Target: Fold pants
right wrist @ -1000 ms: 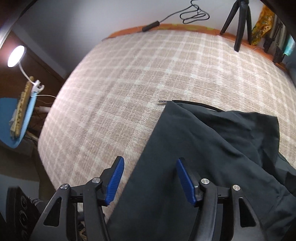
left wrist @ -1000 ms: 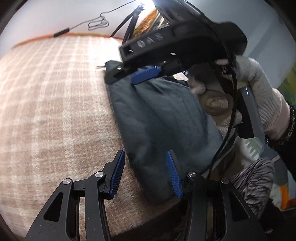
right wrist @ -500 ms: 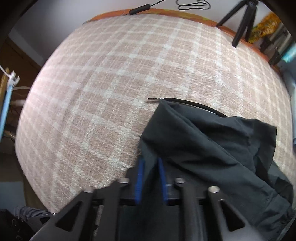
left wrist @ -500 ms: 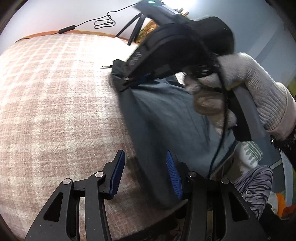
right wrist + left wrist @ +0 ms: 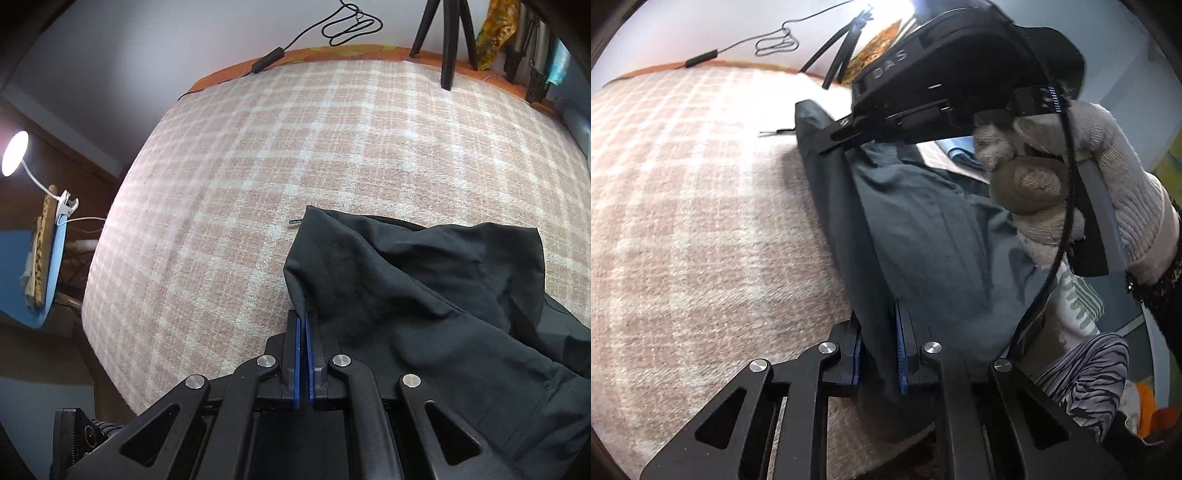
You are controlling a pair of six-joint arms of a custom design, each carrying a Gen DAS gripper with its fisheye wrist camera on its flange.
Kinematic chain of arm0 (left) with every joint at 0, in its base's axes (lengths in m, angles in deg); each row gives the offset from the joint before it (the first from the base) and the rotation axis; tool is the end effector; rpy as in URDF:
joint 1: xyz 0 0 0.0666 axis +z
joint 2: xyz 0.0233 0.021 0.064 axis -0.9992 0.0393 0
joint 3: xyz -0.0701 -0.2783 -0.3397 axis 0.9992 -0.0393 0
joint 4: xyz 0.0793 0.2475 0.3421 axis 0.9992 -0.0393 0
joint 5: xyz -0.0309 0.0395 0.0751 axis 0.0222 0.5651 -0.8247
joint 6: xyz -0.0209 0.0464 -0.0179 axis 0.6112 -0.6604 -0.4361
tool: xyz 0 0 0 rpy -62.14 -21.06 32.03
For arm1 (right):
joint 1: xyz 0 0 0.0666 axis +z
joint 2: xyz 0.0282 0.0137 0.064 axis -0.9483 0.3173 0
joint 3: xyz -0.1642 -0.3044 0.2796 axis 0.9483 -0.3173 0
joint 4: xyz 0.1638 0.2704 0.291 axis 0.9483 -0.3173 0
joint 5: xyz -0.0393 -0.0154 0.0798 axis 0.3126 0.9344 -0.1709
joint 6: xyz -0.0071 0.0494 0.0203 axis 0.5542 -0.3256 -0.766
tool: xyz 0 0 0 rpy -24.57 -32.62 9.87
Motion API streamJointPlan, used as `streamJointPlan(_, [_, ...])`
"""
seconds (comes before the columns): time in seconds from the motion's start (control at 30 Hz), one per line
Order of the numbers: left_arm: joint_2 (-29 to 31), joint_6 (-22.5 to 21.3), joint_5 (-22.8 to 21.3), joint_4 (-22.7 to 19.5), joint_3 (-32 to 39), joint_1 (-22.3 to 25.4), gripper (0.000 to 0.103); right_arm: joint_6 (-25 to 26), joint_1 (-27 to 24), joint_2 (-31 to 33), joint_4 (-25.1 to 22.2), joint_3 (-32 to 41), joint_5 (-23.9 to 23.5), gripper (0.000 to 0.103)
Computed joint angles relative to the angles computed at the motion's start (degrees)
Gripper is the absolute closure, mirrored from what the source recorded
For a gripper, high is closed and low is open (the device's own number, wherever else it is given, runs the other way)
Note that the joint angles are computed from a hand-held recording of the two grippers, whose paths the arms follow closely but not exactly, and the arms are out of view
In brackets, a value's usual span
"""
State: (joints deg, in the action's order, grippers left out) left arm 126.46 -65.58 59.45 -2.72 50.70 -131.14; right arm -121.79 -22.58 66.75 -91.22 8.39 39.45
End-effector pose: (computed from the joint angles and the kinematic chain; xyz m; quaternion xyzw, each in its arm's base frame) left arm 0.2718 -0.2742 0.3249 0.2164 0.8832 -0.3464 0.2306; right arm 0.3897 0.4460 0.3415 0.0047 0.9839 0.1324 0.1200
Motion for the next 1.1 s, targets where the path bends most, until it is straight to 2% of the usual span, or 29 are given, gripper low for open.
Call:
streamJointPlan(0.03, [-0.16,-0.55,-0.09,0.46,-0.07,-0.17,0.092,0.35,-0.04,0.31,-0.97,0.56,0.09,0.095])
streamJointPlan(0.07, [-0.04,-0.52,-0.68,0.78,0.08,-0.75,0.092,0.65,-0.10,0.67,-1.89,1.16,0.47,0.083])
streamJointPlan(0.1, [-0.14,-0.54,-1.41,1.13,-0.01,-1.32,0.092,0.93,-0.23,0.98,-2.67,1.69,0.80,0.062])
streamJointPlan(0.23, [-0.49,-1.70,-3.67,1.55,0.39,-2.73,0.092,2.46,0.19,4.12,-6.55,6.21,1.79,0.060])
streamJointPlan(0.3, [-0.25,-2.27,-4.75,1.76,0.76,-3.63,0.092,3.18,0.49,6.17,-8.14,8.50,1.01,0.048])
streamJointPlan(0.37, [-0.09,-2.75,-5.35,1.84,1.13,-4.33,0.092,4.27,1.13,8.48,-12.01,11.38,2.45,0.045])
streamJointPlan(0.43, [-0.03,-3.31,-6.12,1.96,1.40,-5.06,0.092,5.42,1.67,11.00,-15.85,14.28,3.88,0.046])
streamJointPlan(0.47, [-0.04,-3.48,-6.57,1.93,1.40,-5.37,0.092,5.79,1.83,11.73,-16.86,15.06,4.37,0.054])
streamJointPlan(0.5, [-0.32,-3.53,-7.26,1.81,1.26,-5.84,0.092,6.20,1.96,12.40,-18.19,15.65,5.48,0.074])
streamJointPlan(0.53, [-0.30,-3.61,-7.52,1.62,1.32,-5.94,0.092,6.01,1.89,12.42,-18.18,15.44,5.61,0.080])
streamJointPlan(0.6, [-0.04,-2.88,-7.95,0.60,1.55,-5.91,0.091,4.82,1.32,10.68,-15.21,12.81,4.76,0.095])
streamJointPlan(0.67, [0.23,-1.74,-8.00,-0.02,1.52,-5.78,0.089,4.20,1.07,8.73,-12.60,10.45,4.78,0.099])
streamJointPlan(0.73, [0.68,-1.18,-8.27,-0.89,1.52,-5.62,0.073,3.59,0.86,7.00,-10.57,8.56,5.21,0.101])
streamJointPlan(0.8, [1.70,0.65,-7.83,-1.78,1.63,-5.38,0.069,2.85,0.61,5.18,-8.39,6.44,4.84,0.101])
streamJointPlan(0.9, [1.75,1.74,-4.98,0.33,0.88,-4.96,0.074,2.07,0.34,2.16,-5.19,3.03,4.66,0.101])
streamJointPlan(0.93, [1.49,1.16,-5.34,1.20,0.74,-5.25,0.084,1.78,0.27,1.18,-3.85,1.95,4.54,0.101])
streamJointPlan(1.0, [1.06,-0.05,-4.93,1.89,0.95,-5.29,0.095,1.21,-0.23,-1.92,-1.12,-1.39,4.01,0.101])
streamJointPlan(1.1, [0.58,-0.34,-4.12,3.22,1.48,-5.86,0.095,0.46,-0.84,-5.80,2.71,-5.13,3.42,0.102])
